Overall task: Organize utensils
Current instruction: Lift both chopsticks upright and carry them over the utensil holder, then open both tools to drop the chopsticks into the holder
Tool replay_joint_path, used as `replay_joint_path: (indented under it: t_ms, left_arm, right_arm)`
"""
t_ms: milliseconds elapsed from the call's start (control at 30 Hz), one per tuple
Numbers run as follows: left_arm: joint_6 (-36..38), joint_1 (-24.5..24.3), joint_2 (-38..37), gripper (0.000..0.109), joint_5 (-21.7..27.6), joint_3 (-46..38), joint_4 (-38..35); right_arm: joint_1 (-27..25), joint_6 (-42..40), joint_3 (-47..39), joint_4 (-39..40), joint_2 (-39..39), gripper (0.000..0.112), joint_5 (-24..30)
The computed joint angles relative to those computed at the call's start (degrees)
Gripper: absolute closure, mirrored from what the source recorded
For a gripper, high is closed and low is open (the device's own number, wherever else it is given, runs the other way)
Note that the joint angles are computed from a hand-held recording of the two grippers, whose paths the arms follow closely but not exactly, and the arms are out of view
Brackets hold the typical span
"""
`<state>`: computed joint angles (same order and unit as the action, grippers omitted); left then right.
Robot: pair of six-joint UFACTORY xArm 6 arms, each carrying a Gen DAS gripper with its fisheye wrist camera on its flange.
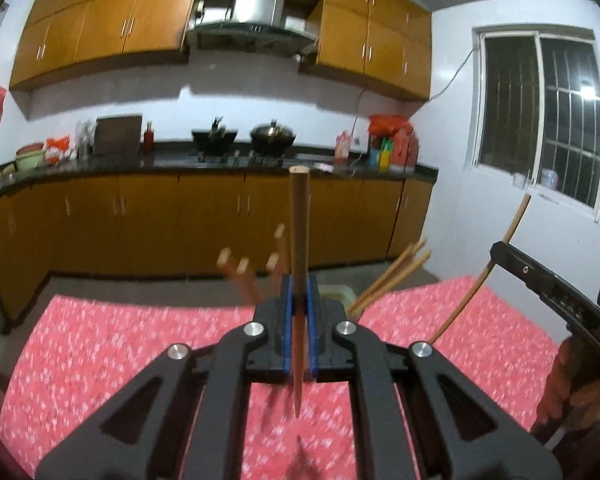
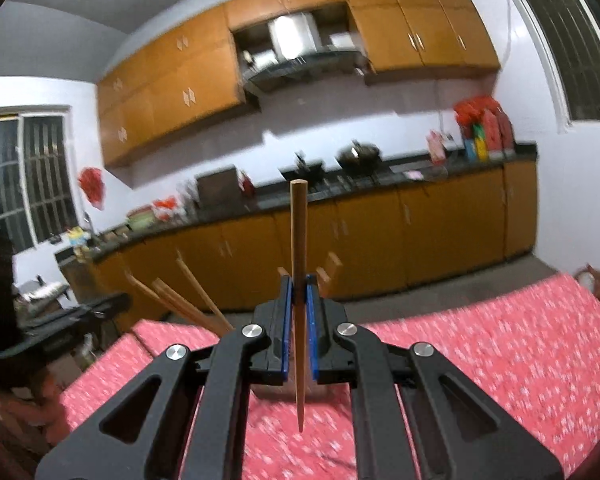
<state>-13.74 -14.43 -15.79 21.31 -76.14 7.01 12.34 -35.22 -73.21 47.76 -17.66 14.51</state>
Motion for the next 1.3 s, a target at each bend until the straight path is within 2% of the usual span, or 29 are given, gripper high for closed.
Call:
replay_joint_path:
  t_ms: [67, 233, 333, 400, 500, 600, 833, 1000, 1033, 1100, 1133, 1167, 1300]
  left_arm:
    - [-1.83, -0.35, 2.08, 0.101, -1.77, -3.0, 2.14]
    - [-11.98, -0.09, 9.83, 0.101, -4.81, -13.9, 11.39]
    - [-20.51, 0.57, 14.68, 0.101, -4.84, -20.54, 19.08]
    - [-22.38, 0.81, 16.88, 0.101, -4.37, -23.13, 20.24]
    - [-22.38, 0.73, 19.26, 0.101, -2.85, -25.1, 20.03]
    - [-23.1, 0.76, 19.45, 0.101, -2.67, -23.91, 21.27]
    - [-21.13, 1.62, 20.2, 0.101, -4.0, -21.87, 18.66]
    - [-17.95, 1.77, 20.12, 0.099, -3.43, -20.5, 14.25]
    - [-17.65, 1.93, 19.84, 0.098, -3.82, -20.03, 13.4]
    - [-17.81, 2.33, 18.92, 0.087, -4.56, -19.03, 13.27]
    - [-18.36, 2.5, 18.4, 0.085, -4.96, -18.6, 13.73]
    - [-18.43, 2.6, 17.94, 0.085, -5.28, -18.15, 13.69]
    - [-17.95, 3.38, 14.39, 0.079, -6.75, -15.04, 12.23]
  right_arm:
    - [1.7, -3.87, -3.04, 3.4, 1.47, 0.105, -2.48]
    - [4.47, -9.07, -10.65, 8.2, 7.39, 0.105, -8.73]
    - [5.65, -9.16, -13.6, 7.36, 11.0, 0.105, -12.04]
    - [5.92, -7.7, -14.84, 5.49, 13.21, 0.105, -12.79]
    - [5.51, -1.07, -15.12, -1.41, 15.6, 0.105, -12.11]
    - [5.04, 2.95, -14.66, -5.37, 16.77, 0.105, -10.94]
    - [4.67, 6.7, -13.72, -8.73, 17.22, 0.105, -8.88]
    - [4.25, 6.24, -13.98, -7.94, 16.77, 0.104, -5.12]
    - [4.17, 5.75, -13.96, -7.4, 16.55, 0.103, -4.74]
    - [4.07, 6.07, -13.74, -7.74, 15.99, 0.096, -4.33]
    - [4.07, 5.95, -13.58, -7.5, 15.64, 0.086, -4.46]
    - [4.05, 5.78, -13.4, -7.19, 15.17, 0.083, -4.57]
    - [3.7, 3.08, -12.02, -4.04, 12.36, 0.082, -4.83]
